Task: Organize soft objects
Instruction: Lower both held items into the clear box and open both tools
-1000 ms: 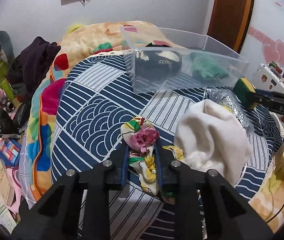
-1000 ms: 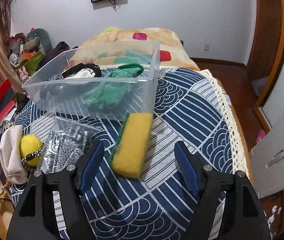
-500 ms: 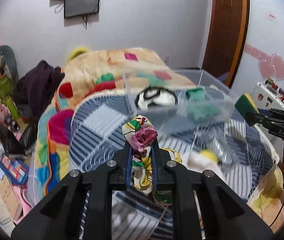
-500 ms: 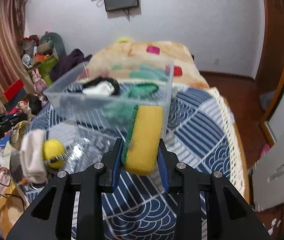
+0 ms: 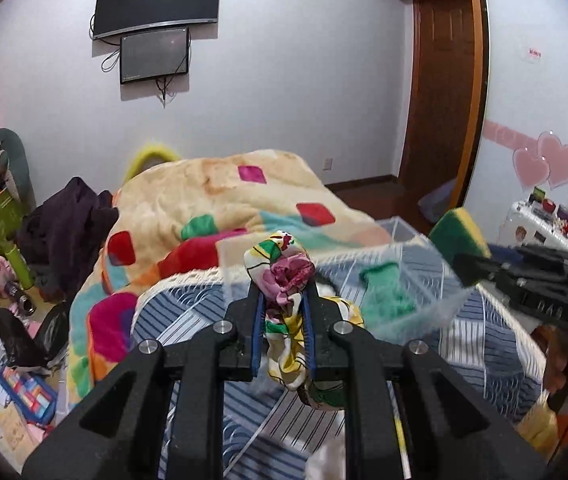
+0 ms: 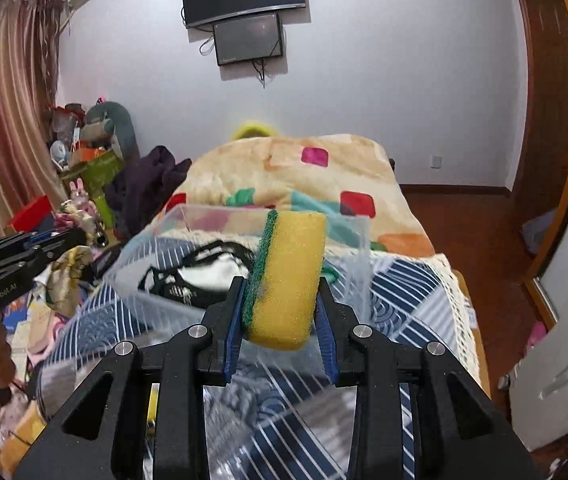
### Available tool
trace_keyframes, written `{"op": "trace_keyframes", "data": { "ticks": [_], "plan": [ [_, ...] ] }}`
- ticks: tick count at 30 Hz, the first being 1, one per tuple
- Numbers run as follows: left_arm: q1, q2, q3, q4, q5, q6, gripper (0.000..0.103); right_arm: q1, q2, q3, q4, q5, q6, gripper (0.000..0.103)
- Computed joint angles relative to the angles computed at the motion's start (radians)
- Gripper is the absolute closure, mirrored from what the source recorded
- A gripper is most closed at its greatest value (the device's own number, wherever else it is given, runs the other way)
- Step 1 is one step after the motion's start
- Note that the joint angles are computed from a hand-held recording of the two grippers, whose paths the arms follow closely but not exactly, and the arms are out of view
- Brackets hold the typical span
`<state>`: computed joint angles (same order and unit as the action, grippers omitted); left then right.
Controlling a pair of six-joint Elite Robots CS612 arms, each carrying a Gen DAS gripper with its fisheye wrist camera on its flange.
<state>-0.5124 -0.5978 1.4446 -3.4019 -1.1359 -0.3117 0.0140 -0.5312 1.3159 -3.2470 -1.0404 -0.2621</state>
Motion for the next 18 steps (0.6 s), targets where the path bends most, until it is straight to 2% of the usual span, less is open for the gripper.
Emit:
{"op": "trace_keyframes", "data": {
  "ticks": [4, 8, 11, 16, 18],
  "plan": [
    [0.011, 0.026, -0.059, 0.032, -0.029, -0.022, 0.087, 0.010, 0.017, -0.043, 0.028, 0.029, 0.015, 0.073],
    [0.025, 0.056, -0.126, 0.110, -0.057, -0.046, 0.087, 0.018, 0.029, -0.073, 0.057, 0.048, 0.002, 0.073],
    [0.032, 0.076, -0.164, 0.150, -0.064, -0.056, 0.087, 0.030, 0.038, -0.095, 0.080, 0.029, -0.018, 0.073],
    [0.035, 0.103, -0.209, 0.223, -0.032, -0.069, 0.087, 0.043, 0.061, -0.143, 0.154, 0.014, -0.048, 0.073],
    [0.041, 0.109, -0.221, 0.261, -0.056, -0.081, 0.087, 0.046, 0.071, -0.164, 0.198, 0.018, -0.061, 0.073]
  ]
}}
